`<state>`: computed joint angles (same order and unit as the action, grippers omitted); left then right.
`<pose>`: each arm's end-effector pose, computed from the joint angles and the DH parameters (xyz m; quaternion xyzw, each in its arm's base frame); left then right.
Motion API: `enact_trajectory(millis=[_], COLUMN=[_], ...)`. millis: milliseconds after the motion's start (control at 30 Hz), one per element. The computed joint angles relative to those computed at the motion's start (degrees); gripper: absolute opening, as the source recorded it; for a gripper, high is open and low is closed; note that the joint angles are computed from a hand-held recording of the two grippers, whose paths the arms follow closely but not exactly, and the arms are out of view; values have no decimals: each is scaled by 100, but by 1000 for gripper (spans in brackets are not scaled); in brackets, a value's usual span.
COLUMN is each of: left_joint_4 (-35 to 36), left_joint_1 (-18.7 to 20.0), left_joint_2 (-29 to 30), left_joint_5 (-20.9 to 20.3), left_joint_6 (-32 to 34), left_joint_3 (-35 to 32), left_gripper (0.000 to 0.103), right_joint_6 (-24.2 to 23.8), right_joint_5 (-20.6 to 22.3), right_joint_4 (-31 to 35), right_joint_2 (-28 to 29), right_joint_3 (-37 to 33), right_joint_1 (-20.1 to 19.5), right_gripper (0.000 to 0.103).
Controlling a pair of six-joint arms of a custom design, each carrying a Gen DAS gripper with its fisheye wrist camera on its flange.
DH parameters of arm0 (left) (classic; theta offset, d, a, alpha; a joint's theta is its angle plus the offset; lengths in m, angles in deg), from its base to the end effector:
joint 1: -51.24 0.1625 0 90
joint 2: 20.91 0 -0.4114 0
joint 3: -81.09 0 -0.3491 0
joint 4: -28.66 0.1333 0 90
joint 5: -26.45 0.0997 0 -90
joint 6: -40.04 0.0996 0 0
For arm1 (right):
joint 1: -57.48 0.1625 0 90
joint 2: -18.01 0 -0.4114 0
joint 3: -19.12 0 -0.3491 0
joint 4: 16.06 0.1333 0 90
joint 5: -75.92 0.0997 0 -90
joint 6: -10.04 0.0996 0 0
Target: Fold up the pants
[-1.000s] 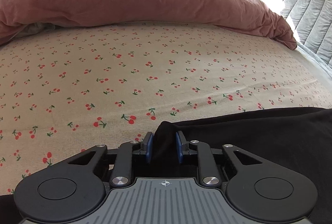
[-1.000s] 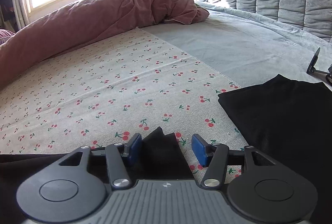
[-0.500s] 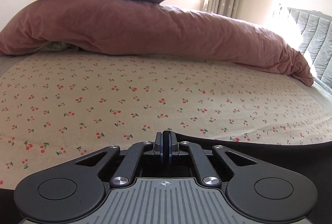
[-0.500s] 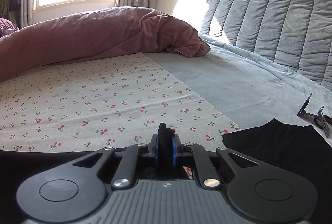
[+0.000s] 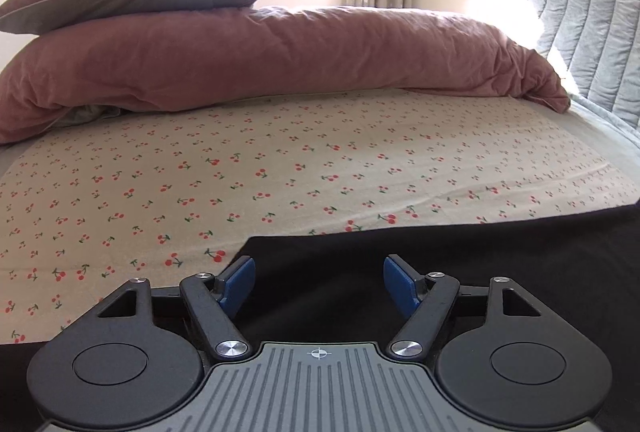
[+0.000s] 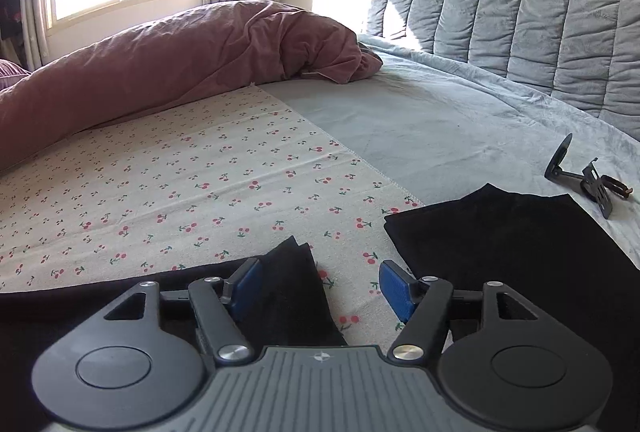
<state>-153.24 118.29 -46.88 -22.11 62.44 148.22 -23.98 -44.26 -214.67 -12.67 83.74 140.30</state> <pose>-0.1104 -0.7716 0.1428 0.1859 0.8382 -0.4023 0.3178 -0.0115 -0.7573 0.2509 0.0246 -0.7834 0.4753 0.3998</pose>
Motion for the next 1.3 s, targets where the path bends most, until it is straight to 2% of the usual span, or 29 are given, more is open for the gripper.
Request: enact_trajectory(millis=[133, 300, 467, 567, 600, 667, 700, 733, 767, 867, 900, 967, 1000, 1067, 1100, 1133, 1233, 1300], left_joint_4=[299, 456, 522, 604, 550, 417, 379, 367, 348, 437, 487, 498, 502, 505, 444, 329, -72, -394], left_joint_1=[-208, -354, -378, -360, -357, -359, -363, -361, -360, -352, -359, -365, -370, -388, -405, -425, -498, -559], left_joint_2=[-370, -693, -820, -875, -882, -904, -910, -917, -938, -1049, -1088, -1158, -1200, -1301, -1356, -1396, -1514, -1541], left_joint_5=[-152, -332, -325, -329, -327, -317, -310, -313, -319, -397, -392, -383, -386, -340, -283, -208, 183, 573], left_joint_6=[-180, -386, -437, -606, -592, -463, -425, -391, -353, -313, -274, -208, -252, -417, -502, -573, -865, -1016], left_joint_3=[794, 1643, 2064, 2193, 2238, 2346, 2378, 2397, 2440, 2566, 2615, 2729, 2787, 2911, 2996, 3080, 3330, 3436], left_gripper=[73, 73, 73, 73, 73, 73, 73, 73, 73, 73, 73, 73, 73, 73, 73, 73, 74, 75], right_joint_6=[423, 1017, 1773, 2504, 2623, 2702, 2738, 2805, 2785, 2119, 2123, 2147, 1919, 1523, 1379, 1252, 780, 548], right_joint_5=[-137, -265, -210, 34, 108, 95, 102, 198, 259, -27, -77, -296, -393, -670, -799, -845, -793, -695], right_joint_4=[153, 124, 220, 662, 629, 340, 221, 129, 26, -790, -733, -208, -219, -420, -574, -744, -1244, -1319], right_joint_2=[-601, -1083, -1349, -1442, -1420, -1308, -1262, -1271, -1264, -1091, -1071, -984, -911, -817, -761, -721, -693, -690], right_joint_3=[979, 1950, 2406, 2455, 2453, 2426, 2398, 2421, 2434, 2427, 2380, 2148, 2067, 2014, 1990, 1989, 2118, 2158], right_joint_1=[17, -25, -173, -321, -353, -365, -368, -401, -411, -291, -289, -318, -288, -164, -106, -63, 57, 152], right_gripper=[65, 65, 64, 60, 59, 46, 25, 12, 11, 8, 8, 8, 9, 19, 30, 36, 48, 52])
